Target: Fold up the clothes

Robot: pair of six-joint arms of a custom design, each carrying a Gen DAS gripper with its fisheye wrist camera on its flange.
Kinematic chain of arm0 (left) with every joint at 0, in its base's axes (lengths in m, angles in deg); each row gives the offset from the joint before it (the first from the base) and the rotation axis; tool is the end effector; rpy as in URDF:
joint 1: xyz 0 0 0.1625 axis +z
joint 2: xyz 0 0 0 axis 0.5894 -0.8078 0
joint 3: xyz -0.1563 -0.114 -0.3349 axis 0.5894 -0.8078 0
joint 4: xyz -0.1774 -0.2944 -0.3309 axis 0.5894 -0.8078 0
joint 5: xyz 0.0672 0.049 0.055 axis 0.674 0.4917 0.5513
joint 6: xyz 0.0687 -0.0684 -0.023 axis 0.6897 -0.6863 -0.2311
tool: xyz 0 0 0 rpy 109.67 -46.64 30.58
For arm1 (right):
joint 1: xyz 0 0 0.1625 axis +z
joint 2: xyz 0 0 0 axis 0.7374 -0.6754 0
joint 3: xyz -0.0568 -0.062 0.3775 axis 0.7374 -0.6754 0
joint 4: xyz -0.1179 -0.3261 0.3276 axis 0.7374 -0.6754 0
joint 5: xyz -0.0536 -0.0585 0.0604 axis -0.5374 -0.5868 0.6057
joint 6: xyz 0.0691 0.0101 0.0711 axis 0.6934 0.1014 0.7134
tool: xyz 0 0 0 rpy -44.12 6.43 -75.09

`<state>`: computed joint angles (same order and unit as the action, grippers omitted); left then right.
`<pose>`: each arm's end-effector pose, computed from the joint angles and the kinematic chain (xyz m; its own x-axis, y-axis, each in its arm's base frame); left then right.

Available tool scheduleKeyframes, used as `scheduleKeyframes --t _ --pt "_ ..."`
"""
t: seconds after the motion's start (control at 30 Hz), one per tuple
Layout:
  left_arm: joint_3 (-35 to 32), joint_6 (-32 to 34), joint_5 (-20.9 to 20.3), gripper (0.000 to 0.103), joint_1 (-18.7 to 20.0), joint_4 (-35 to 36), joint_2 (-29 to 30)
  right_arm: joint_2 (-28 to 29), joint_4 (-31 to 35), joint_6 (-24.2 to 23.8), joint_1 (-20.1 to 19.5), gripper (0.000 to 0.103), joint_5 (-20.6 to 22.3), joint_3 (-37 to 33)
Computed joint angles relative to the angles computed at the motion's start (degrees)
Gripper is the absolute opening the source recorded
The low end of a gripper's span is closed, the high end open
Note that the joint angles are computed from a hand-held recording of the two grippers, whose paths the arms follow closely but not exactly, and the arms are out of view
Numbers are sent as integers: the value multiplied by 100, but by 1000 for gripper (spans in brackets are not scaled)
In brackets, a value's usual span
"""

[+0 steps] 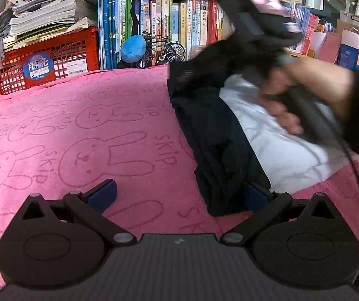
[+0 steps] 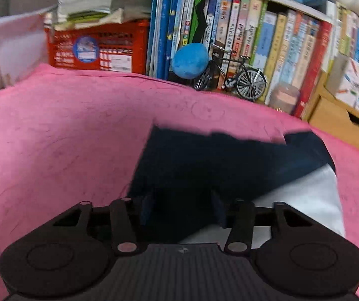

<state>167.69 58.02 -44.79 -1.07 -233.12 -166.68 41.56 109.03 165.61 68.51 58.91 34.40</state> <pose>-0.1268 -0.3584 0.1830 -0.7220 0.0513 -0.6900 0.5797 0.5893 -0.5627 0.3652 -0.5666 0.0339 -0.5054 -0.5301 0.6809 -0.8137 0.5553 -0.1716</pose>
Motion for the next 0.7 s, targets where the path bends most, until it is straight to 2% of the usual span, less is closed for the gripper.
scheduleKeyframes --t 0.03,0.07,0.13,0.17,0.2,0.23,0.33,0.37,0.4,0.43,0.5,0.53,0.57,0.6,0.63,0.7 --pt "15 24 0 103 -4 -34 -9 91 -74 -160 8 77 50 -67" --pt "18 43 -1 103 -2 -53 -9 181 -148 -321 15 81 98 -135" --pt "23 67 -16 103 1 -67 -23 212 -354 -619 42 82 149 -104" --pt "32 80 -20 103 0 -83 -30 77 -423 -625 24 80 -45 36" --pt "39 92 -23 103 -1 -100 -35 -159 -447 -503 -21 75 -386 257" --pt "38 95 -21 103 -1 -105 -30 -398 -482 -310 -79 76 -685 440" --pt "39 73 -13 103 -8 -88 -31 -956 -814 212 -230 76 -817 729" --pt "40 58 -11 103 -12 -68 -39 -1039 -948 354 -297 76 -608 724" --pt "40 41 -4 103 -16 -45 -46 -974 -881 602 -378 70 -379 533" --pt "39 23 2 103 -20 -20 -54 -891 -798 853 -458 53 -148 316" --pt "40 -8 -2 103 -24 44 -90 -471 -139 1467 -651 30 168 -419" --pt "41 -18 -2 103 -25 62 -101 -190 275 1757 -748 30 268 -854" --pt "42 -23 -3 103 -25 74 -109 26 449 1847 -798 30 387 -1134" --pt "46 -23 -5 103 -25 94 -132 150 383 1703 -801 31 560 -1237" --pt "50 -20 -12 103 -22 116 -159 202 110 1343 -784 36 749 -1197" --pt "50 -23 -18 103 -21 135 -172 330 -295 734 -726 38 1039 -1210"
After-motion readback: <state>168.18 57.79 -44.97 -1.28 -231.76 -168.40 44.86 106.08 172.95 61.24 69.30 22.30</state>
